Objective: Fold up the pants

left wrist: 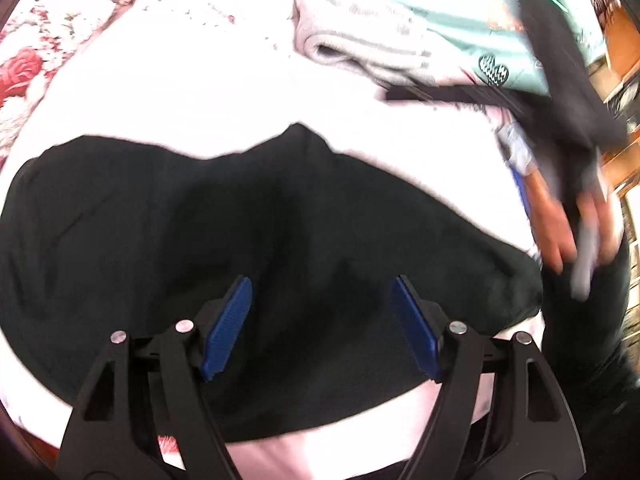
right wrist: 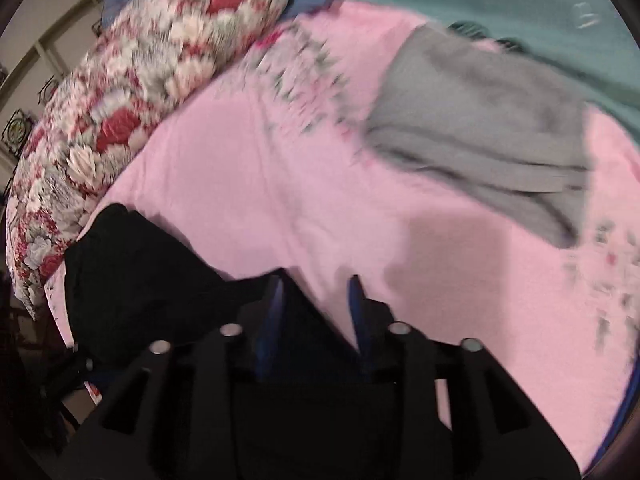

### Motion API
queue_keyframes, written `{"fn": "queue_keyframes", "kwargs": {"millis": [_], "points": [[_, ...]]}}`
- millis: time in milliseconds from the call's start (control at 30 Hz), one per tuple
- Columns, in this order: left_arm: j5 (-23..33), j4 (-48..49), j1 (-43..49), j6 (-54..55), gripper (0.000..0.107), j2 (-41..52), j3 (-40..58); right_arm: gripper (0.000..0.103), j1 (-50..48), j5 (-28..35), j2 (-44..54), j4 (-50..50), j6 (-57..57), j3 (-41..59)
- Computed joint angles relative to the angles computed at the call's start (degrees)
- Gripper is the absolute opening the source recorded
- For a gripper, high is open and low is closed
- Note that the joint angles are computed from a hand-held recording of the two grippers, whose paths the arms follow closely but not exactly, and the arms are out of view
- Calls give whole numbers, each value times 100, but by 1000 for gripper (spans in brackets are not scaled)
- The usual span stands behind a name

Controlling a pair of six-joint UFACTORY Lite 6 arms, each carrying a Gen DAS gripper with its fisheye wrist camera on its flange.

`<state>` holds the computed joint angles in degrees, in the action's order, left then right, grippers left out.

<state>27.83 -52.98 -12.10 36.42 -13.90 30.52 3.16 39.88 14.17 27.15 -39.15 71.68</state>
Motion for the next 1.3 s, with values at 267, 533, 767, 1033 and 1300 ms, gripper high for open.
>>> {"fn": "queue_keyframes", "kwargs": {"millis": [267,533,767,1033,1300], "points": [[-290,788,-903,-1391,15,3653,2980,37,-3118,1106,-2752,32,-2078,-2830],[-516,1079,-807,-1915,3,4310,3654,17,-5427,1552,-3728,524,-3981,-4487],[-489,1642,-856,-2442,4,3993,3428,28,-5755,1730,-3115,223,-3594,-4348],[-1101,1358,-1798,-2438,43,1447,1143,67,-9473,3198,-303,225,-3978,-503],[-1490,320,-2674,-1837,44,1576,549,67,-9957,3990,2771,208,-2350,2882]]}}
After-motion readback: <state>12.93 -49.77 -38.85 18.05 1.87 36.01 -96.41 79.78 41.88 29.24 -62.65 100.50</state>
